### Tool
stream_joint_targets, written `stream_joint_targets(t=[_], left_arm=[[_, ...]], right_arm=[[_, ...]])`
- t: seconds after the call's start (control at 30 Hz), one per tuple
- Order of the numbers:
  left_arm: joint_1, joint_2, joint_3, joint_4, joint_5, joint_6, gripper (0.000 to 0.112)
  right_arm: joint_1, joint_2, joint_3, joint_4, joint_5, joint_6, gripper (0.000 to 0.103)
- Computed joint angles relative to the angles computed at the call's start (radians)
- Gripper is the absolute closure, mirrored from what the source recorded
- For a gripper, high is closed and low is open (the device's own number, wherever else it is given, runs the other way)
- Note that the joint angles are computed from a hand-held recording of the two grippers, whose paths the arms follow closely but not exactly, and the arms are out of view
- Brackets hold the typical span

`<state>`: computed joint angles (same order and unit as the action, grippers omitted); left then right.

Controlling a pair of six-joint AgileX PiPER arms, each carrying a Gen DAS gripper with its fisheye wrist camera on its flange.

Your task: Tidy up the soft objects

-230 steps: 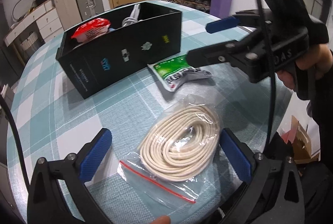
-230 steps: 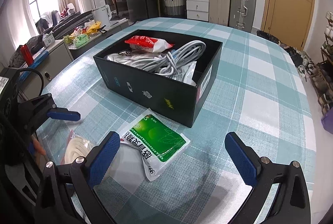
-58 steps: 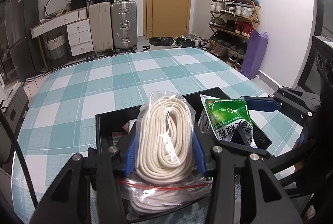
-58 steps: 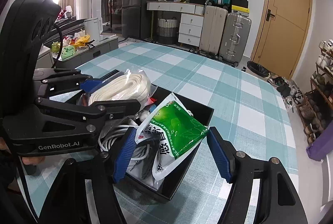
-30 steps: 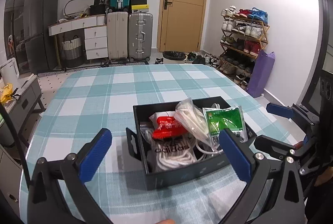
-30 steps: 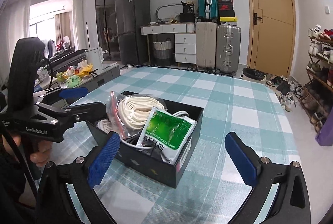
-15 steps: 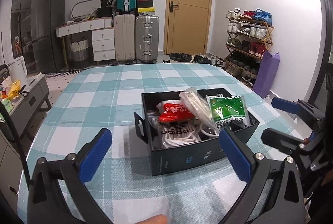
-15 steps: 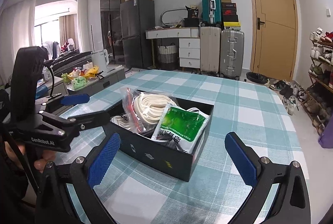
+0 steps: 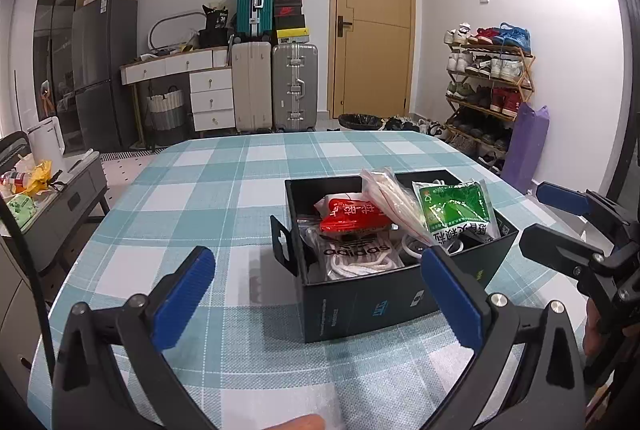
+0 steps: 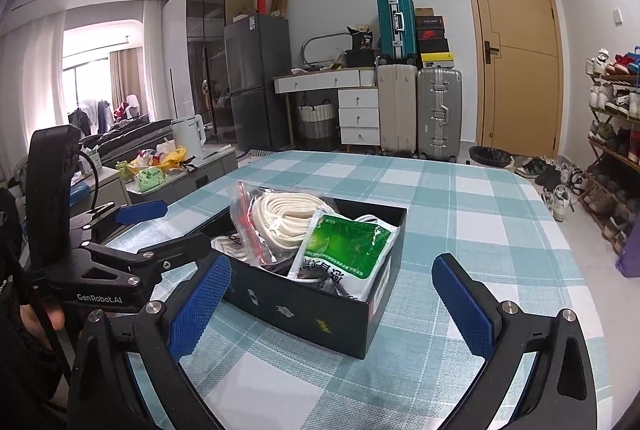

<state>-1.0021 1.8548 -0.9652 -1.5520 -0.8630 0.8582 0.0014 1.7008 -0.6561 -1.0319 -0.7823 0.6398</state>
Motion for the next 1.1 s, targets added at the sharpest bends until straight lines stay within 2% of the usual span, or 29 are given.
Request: stream_joint_targets(t=[0.63,1.1], left_arm=[[-0.001,-0.015,0.046,0.057,-0.018,-0.101,0.009],[-0.007,-0.012,0.039,0.048,-0.037,-0.096,0.009]], right_arm=[[-0.015,0.002,0.043,0.067,-0.074,-0.101,0.001],[-0.017,-0.001,0.047,0.068,-0.076,-0.103,0.001]])
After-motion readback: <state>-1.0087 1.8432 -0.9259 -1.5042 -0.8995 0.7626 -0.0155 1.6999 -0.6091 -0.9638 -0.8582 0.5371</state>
